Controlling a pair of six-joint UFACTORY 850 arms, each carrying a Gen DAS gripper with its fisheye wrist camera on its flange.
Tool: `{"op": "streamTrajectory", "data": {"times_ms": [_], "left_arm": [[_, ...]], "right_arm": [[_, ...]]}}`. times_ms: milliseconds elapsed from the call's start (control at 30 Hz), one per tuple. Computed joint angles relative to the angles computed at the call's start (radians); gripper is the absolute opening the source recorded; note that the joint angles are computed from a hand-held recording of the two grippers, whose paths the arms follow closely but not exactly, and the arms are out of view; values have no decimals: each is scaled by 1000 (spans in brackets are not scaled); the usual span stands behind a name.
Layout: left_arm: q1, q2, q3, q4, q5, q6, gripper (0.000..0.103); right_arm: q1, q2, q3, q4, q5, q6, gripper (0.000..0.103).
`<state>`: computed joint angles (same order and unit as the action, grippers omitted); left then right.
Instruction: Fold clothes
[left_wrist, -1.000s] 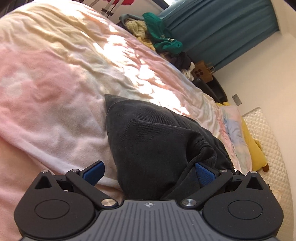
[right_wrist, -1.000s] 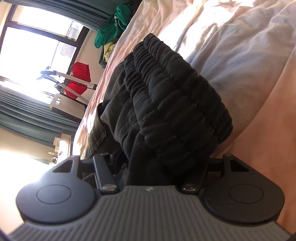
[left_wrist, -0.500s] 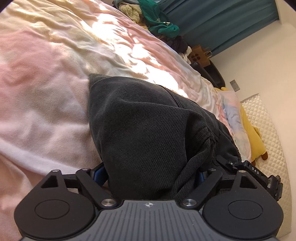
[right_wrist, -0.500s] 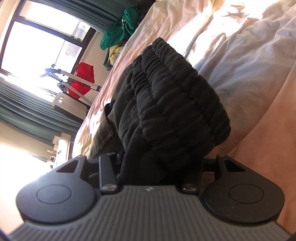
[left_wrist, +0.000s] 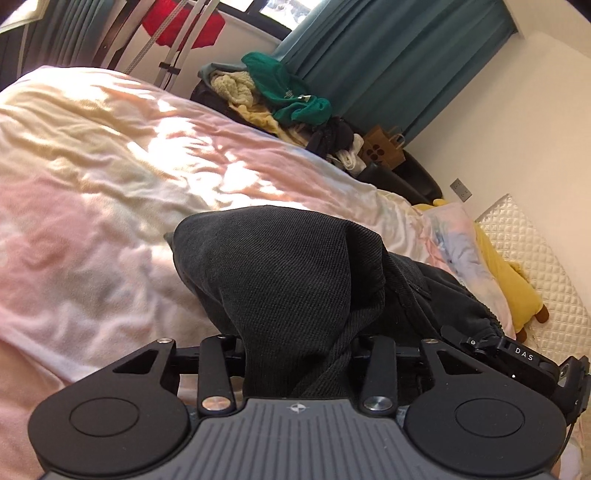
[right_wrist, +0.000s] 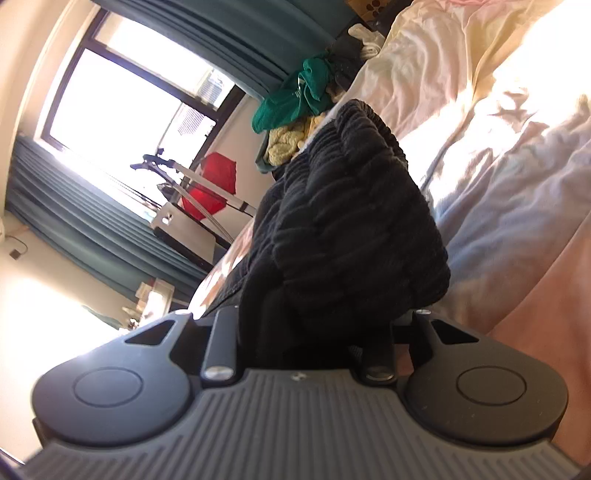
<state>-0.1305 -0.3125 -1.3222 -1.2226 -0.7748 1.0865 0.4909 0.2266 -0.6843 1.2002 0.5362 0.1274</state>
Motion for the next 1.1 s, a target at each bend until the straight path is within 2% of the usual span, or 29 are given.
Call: {"op": "streamTrajectory", "data": {"times_ms": [133,233,367,433,567,667,733,833,933,1000,1033,1100], "left_arm": [[-117,-24,-94,48,59,-66,43],[-220,-100,-206,65,97,-116,44],[-335,-273,-408,81,109,-205,44],[-382,-378,-536,93,98,-260,44],[-444,-582,-775,147,64,-360,44],[-467,-772,-1019,258,-24,-496,45],[-475,-839,-1109,341,-56,-529,48],[-470,-811,-1028,303,-34,-388,51],[-463,-770,-941,273,-19,-312,56],[-460,-734,-881,259,-1,-288,61],[-461,-713,-852,266,12,-288,66],[-463,-663,-792,289,44,-301,74]], "right_arm": [[-94,95,50,-36,-21,-16,34],[-239,156,85,-101,-82,-2,34],[-444,184,98,-192,-166,4,34],[-533,175,99,-251,-187,11,34],[-653,133,116,-365,-184,33,34],[-700,96,167,-494,-148,154,34],[-704,70,208,-561,-120,283,34],[-664,56,286,-587,-5,434,36],[-639,62,328,-597,35,535,41],[-638,76,338,-591,23,568,47],[-641,86,339,-585,6,580,51],[-641,119,342,-547,-39,578,52]]}}
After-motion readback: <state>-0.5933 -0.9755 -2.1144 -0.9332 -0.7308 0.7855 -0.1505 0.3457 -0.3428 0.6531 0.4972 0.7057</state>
